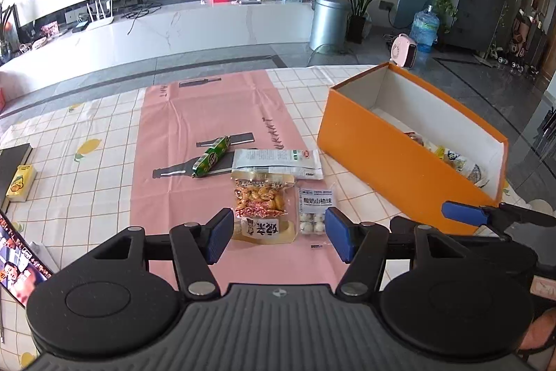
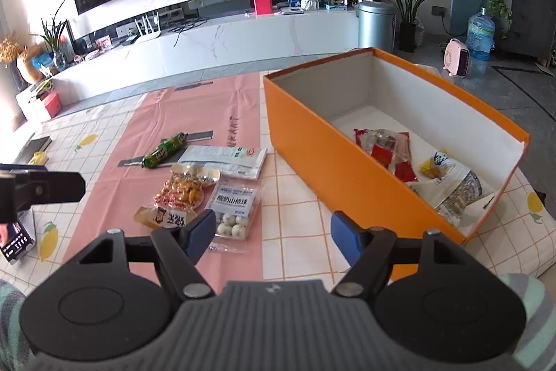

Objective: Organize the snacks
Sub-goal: 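Move both tools back over the peanut bag and hawthorn-ball packet, then grasp the peanut bag with the left tool while the right tool grasps the hawthorn-ball packet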

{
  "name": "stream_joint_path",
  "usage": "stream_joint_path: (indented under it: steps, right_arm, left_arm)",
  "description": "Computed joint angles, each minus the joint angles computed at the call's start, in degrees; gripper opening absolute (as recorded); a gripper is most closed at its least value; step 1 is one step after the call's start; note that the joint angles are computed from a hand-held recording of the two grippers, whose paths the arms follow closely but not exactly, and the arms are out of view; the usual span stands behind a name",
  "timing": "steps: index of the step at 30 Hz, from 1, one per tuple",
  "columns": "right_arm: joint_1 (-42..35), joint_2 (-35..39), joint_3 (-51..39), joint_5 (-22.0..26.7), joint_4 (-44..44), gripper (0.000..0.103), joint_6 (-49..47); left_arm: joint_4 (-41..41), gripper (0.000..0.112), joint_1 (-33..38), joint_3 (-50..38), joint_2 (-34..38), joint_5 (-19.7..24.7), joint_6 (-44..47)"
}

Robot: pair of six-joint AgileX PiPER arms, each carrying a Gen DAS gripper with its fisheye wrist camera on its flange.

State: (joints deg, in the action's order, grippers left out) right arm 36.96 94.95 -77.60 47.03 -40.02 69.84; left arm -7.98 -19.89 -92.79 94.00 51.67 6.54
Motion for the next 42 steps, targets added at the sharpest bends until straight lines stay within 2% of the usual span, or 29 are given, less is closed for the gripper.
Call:
stream_joint_path:
  steps: [7,20,32,36,39,42]
  right_arm:
    - [-3.36,4.47,-4.38,-2.66,7.69,0.070,-7.59]
    - [-8.27,19.84,-21.57,0.51,20.82,0.070,-13.28]
    - [-9.70,30.48,-33.58,4.96,25.66,0.070,-17.26]
    - [-9.66,31.68,-34.54,5.13,24.06,0.069,-17.17]
    - [-9.51,31.47,-33.84,4.52,22.66,0.061,-17.39]
    - [-9.74,30.19,-31.64,3.88,21.72,0.061,-18.11]
  left_arm:
    - [1.30,0.071,1.43,-9.55,7.98,5.45,-2.00]
    - [-0.86,0.071,3.80,-28.16,22.67,15.53,1.52]
    - [-4.17,0.074,6.13,-36.21,31.10,17.62,1.32]
    - [-6.02,0.077,6.24,-36.71,32.68,17.30,2.34]
    - [-6.95,0.077,6.03,-36.91,33.87,17.48,2.04]
    - [-6.28,0.083,5.10,-37.47,34.80,17.70,1.27]
